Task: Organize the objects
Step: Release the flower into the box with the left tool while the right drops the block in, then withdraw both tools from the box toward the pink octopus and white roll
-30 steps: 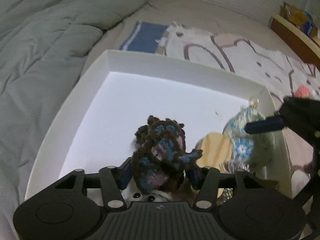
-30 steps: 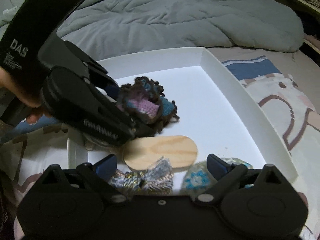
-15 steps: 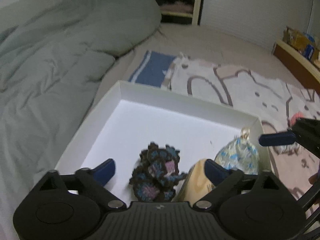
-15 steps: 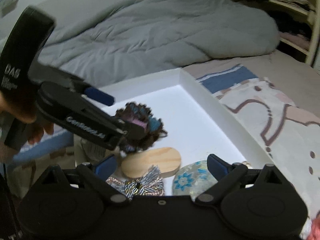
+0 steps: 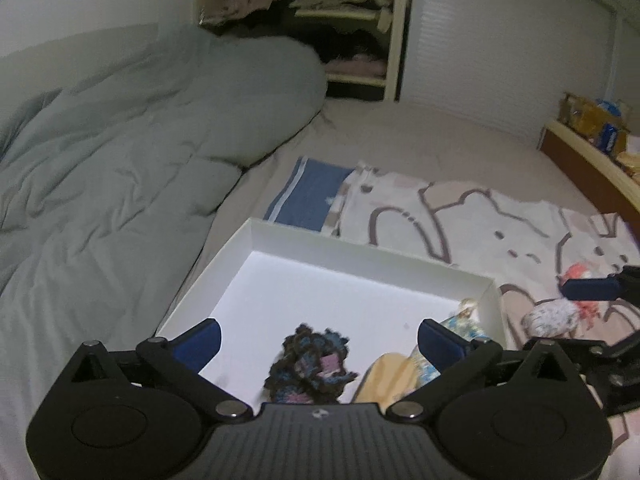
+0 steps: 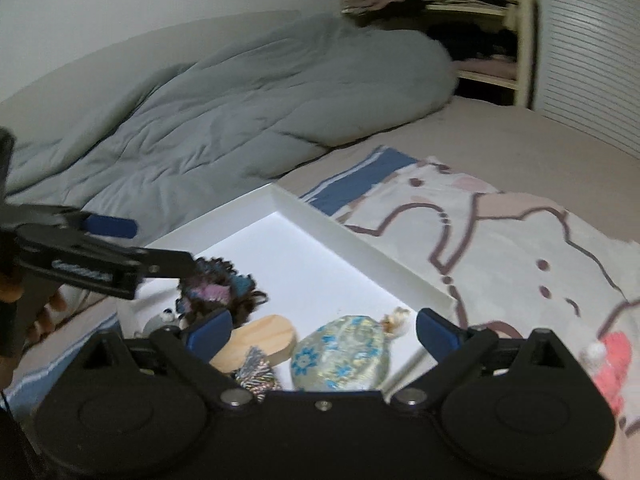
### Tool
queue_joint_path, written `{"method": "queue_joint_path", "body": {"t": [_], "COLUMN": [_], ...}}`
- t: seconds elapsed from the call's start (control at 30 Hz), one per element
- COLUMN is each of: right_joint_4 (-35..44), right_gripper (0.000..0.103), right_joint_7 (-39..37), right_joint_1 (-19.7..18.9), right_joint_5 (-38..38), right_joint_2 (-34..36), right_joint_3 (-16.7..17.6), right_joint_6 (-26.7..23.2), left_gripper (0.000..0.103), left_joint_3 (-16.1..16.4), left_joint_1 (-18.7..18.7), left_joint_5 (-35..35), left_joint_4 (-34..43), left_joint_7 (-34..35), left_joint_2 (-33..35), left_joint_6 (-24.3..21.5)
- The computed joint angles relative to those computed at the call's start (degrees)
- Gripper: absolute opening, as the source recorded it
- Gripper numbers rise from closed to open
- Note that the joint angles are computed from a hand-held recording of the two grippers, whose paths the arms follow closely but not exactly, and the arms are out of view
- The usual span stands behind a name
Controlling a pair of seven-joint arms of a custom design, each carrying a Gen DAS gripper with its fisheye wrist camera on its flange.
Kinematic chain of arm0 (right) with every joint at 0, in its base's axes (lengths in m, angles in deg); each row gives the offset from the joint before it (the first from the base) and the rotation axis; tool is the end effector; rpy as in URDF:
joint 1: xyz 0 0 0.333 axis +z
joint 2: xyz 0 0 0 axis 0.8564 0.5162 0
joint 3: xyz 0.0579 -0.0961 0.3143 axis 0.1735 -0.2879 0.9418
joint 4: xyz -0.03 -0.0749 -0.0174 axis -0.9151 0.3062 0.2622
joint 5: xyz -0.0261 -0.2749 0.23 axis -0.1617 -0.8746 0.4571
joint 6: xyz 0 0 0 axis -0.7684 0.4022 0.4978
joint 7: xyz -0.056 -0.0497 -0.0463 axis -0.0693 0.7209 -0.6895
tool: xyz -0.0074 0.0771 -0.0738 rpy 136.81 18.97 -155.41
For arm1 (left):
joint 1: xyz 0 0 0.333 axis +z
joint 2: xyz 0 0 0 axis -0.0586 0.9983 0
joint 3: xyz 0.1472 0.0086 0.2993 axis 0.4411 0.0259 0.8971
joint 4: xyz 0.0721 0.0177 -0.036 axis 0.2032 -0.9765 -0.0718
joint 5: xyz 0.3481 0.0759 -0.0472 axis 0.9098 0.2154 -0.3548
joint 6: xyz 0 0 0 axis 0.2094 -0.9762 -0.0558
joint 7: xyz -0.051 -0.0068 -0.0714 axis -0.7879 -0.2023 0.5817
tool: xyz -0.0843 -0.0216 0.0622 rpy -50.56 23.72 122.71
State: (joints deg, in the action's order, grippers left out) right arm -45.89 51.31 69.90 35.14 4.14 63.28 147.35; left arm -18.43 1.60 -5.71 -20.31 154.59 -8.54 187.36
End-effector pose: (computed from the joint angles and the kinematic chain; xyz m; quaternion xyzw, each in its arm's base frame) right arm 0.6546 0.2269 0.5065 -0.7495 0.5023 -0.1857 0.3892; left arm 0.6558 -0.0256 0.5041 -0.6160 0.6647 -0.3236 0.2718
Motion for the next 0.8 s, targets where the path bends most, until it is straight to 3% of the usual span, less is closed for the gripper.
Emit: {"method": "queue_joint_path", "body": {"t": [0.1, 0.27, 0.4, 0.57, 0.7, 0.8], "right_joint_4": [-2.25, -5.86, -8.42, -11.18, -12.64, -13.79], "right_gripper": [0.101, 0.103, 0.103, 0.103, 0.103, 0.103], "right_joint_7": [3.15, 7.61, 10.26, 13.25, 15.29, 13.87], "right_joint_1": [1.24, 2.01, 2.10, 2.39, 2.09, 0.01], "right_joint_5": [-0.76, -2.92, -4.88, -7.63, -8.41, -6.97], "right_joint_2": [-1.40, -3.75, -5.54, -7.50, -8.53, -9.18], "right_joint_3": [-2.08, -3.93, -4.84, -6.15, -6.29, -4.04], "right_joint_6": [1.89, 4.94, 6.44, 7.20, 7.60, 8.48], "left_gripper": [0.103, 0.103, 0.103, 0.103, 0.103, 0.103], "left_joint_3": [-2.24, 0.96, 0.03, 1.67, 2.25, 2.42], "left_joint_1": [1.67, -1.15, -0.41, -2.06, -2.94, -3.35], "left_joint_5": [-1.94, 0.61, 0.20, 2.32, 3.69, 4.51], "left_joint_4": [-2.51, -5.76, -8.17, -9.41, -10.40, -10.89], "left_joint_7": [2.41, 0.09, 0.51, -1.26, -2.43, -3.32], "left_joint_2": [-1.91, -4.42, -6.25, -7.40, -8.27, -8.67], "left_joint_6": [1.85, 3.43, 4.48, 4.67, 5.35, 5.25]}}
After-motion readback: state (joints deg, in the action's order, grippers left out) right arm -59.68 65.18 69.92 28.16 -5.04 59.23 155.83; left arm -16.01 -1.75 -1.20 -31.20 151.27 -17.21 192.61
